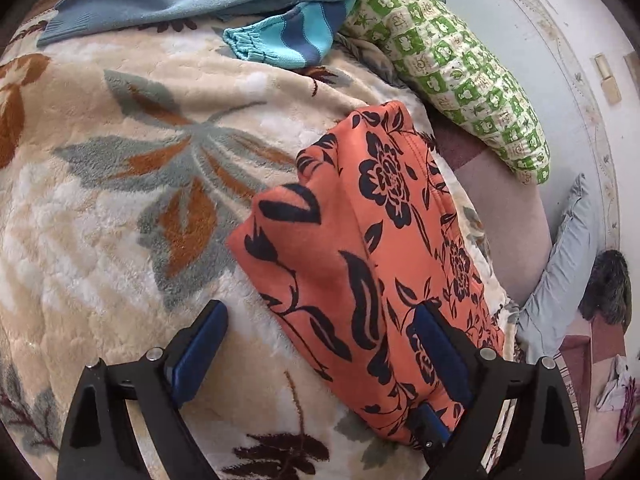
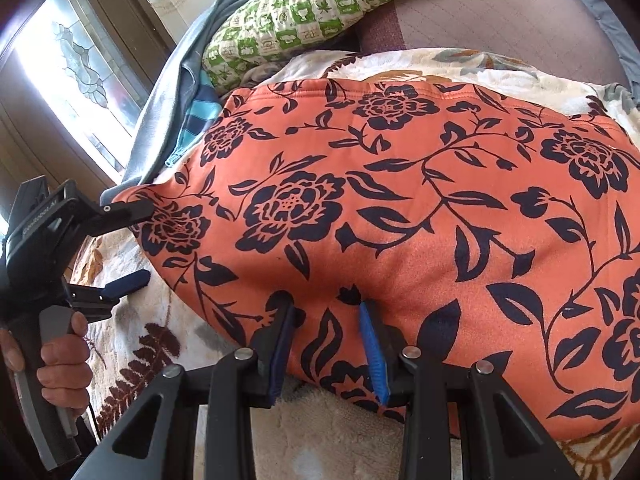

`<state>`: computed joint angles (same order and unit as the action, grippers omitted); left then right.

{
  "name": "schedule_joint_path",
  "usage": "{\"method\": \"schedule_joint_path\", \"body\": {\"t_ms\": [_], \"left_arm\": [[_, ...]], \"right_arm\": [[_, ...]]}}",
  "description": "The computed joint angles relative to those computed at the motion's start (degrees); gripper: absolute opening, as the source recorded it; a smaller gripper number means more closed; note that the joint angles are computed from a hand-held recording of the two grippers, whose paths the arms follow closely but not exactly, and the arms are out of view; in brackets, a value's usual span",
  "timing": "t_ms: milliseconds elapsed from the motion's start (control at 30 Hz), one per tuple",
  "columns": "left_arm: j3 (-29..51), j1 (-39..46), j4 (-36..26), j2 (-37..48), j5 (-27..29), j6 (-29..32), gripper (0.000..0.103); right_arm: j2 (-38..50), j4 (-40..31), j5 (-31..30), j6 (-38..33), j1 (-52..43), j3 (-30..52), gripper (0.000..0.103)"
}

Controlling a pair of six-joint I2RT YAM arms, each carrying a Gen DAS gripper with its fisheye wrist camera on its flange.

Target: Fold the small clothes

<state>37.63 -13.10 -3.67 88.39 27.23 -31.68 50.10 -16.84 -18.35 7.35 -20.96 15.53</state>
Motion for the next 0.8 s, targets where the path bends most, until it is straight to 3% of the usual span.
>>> {"method": "schedule_joint_path", "body": {"t_ms": [67, 100, 133, 233, 300, 400, 467, 500, 533, 633, 667, 700, 733, 800], "left_arm": [[1.0, 1.1, 3.3, 2.2, 2.0, -0.5, 0.094], [1.6, 1.8, 4.8, 3.4, 3.0, -0.3, 0.087], [2.4, 2.5, 5.4, 4.3, 4.0, -0.2, 0.07], [2.9, 4.6, 5.8, 5.4, 6.8, 1.1, 0.034], [2.0, 4.4, 6.8, 4.8, 6.7, 3.4, 0.02], [0.9, 2.7, 7.8, 3.0, 4.6, 5.1, 0.019], [1.6, 2.2, 6.3, 3.6, 2.5, 4.7, 0.031], [2.5, 2.0, 5.5, 5.1, 2.6, 4.4, 0.057], [3.6, 1.9, 4.5, 6.9, 3.3, 4.5, 0.075], [3.2, 1.0, 5.3, 6.8, 2.6, 7.2, 0.074], [2.8, 1.0, 5.7, 6.4, 3.0, 7.6, 0.068], [2.9, 0.9, 5.8, 6.4, 3.2, 8.0, 0.042], [3.5, 0.8, 4.8, 6.7, 2.6, 9.0, 0.028], [4.0, 1.0, 4.7, 7.4, 3.3, 9.8, 0.025]], "right_arm": [[-0.1, 0.0, 0.1, 0.1, 0.1, -0.1, 0.038], [-0.3, -0.1, 0.3, 0.2, 0.2, -0.1, 0.038], [-0.8, -0.4, 0.3, 0.1, 0.2, -0.2, 0.038], [-0.8, -0.3, 0.2, 0.0, 0.1, -0.3, 0.038], [-0.5, -0.3, -0.1, -0.2, -0.1, -0.2, 0.038], [-0.2, -0.2, -0.4, -0.3, -0.2, -0.1, 0.038], [0.1, 0.2, -0.6, -0.3, -0.3, -0.1, 0.038], [0.1, 0.3, -0.8, -0.4, -0.5, -0.2, 0.038], [0.1, 0.5, -1.1, -0.6, -0.7, -0.3, 0.038], [-0.5, 0.8, -2.5, -1.4, -1.9, -0.9, 0.038], [-0.8, 0.5, -3.2, -1.8, -2.6, -1.1, 0.038], [-0.9, 0.2, -4.1, -2.3, -3.4, -1.1, 0.038], [-1.1, -0.3, -5.1, -2.8, -4.3, -1.1, 0.038], [-2.0, -1.8, -8.6, -4.1, -7.3, -1.2, 0.038]]}}
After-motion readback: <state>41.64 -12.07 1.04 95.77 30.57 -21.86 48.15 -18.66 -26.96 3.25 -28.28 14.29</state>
